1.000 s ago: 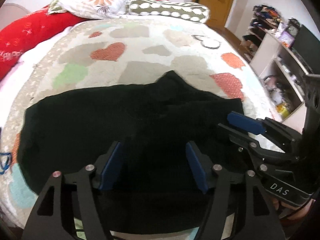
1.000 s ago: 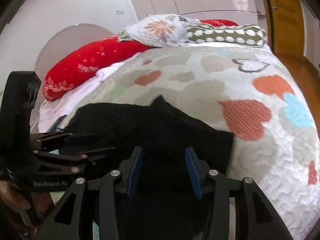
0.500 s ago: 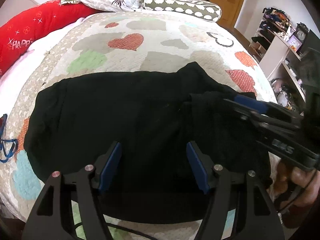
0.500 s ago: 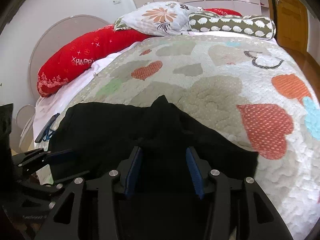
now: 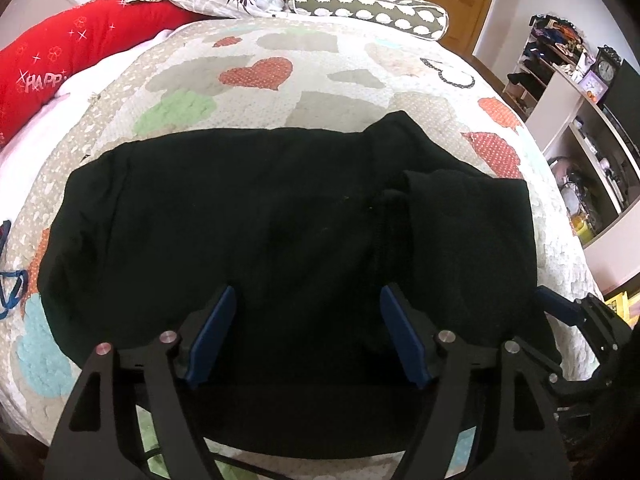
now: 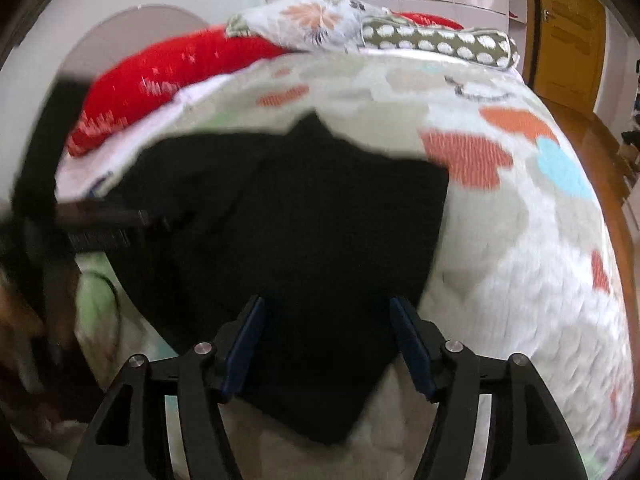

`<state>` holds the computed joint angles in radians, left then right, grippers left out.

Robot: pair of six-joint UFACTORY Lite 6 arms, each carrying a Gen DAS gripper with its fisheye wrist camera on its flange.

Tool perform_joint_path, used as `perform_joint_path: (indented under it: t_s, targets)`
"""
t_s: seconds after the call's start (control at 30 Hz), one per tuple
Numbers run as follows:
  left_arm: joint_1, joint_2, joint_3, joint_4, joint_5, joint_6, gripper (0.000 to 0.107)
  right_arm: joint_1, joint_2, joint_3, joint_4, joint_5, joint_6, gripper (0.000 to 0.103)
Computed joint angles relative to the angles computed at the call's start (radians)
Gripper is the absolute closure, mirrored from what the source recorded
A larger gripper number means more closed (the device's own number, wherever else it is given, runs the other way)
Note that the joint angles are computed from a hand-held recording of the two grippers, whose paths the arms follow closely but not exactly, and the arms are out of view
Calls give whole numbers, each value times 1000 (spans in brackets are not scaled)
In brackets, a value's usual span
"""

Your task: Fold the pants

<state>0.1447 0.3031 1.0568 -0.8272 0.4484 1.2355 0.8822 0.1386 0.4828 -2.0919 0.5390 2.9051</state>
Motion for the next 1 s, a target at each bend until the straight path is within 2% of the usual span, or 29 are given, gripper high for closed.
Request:
perform_joint_path:
  t_s: [0.2, 0.3, 0.43, 0.6, 0.7, 0.77, 0.83, 0.93, 1.0]
  targets:
    - [33, -47, 1, 66, 38, -47, 32, -25, -124, 17, 112, -45, -176, 36]
    - [73, -81, 6, 94, 73, -55, 32, -43, -111, 81, 138, -46, -259, 36]
    - [152, -132, 13, 132, 110, -59, 32, -107, -1, 208, -15, -113, -185, 36]
    - [274, -162, 44, 134, 151, -41, 32, -114, 159, 381, -101, -164, -165, 36]
    - [329, -148, 70, 138, 154, -38, 32, -106, 264, 484, -43, -190, -234, 34]
    - [350, -133, 83, 141, 147, -40, 32, -98, 340, 550, 69, -201, -349, 30]
    - [365, -109, 94, 129, 141, -36, 32, -89, 343, 549, 80, -185, -350, 30]
    - [373, -73, 108, 114, 133, -34, 32, -94, 269, 481, -35, -185, -216, 30]
    - [372, -53, 110, 97, 126, -28, 32, -80, 210, 434, 12, -157, -258, 31]
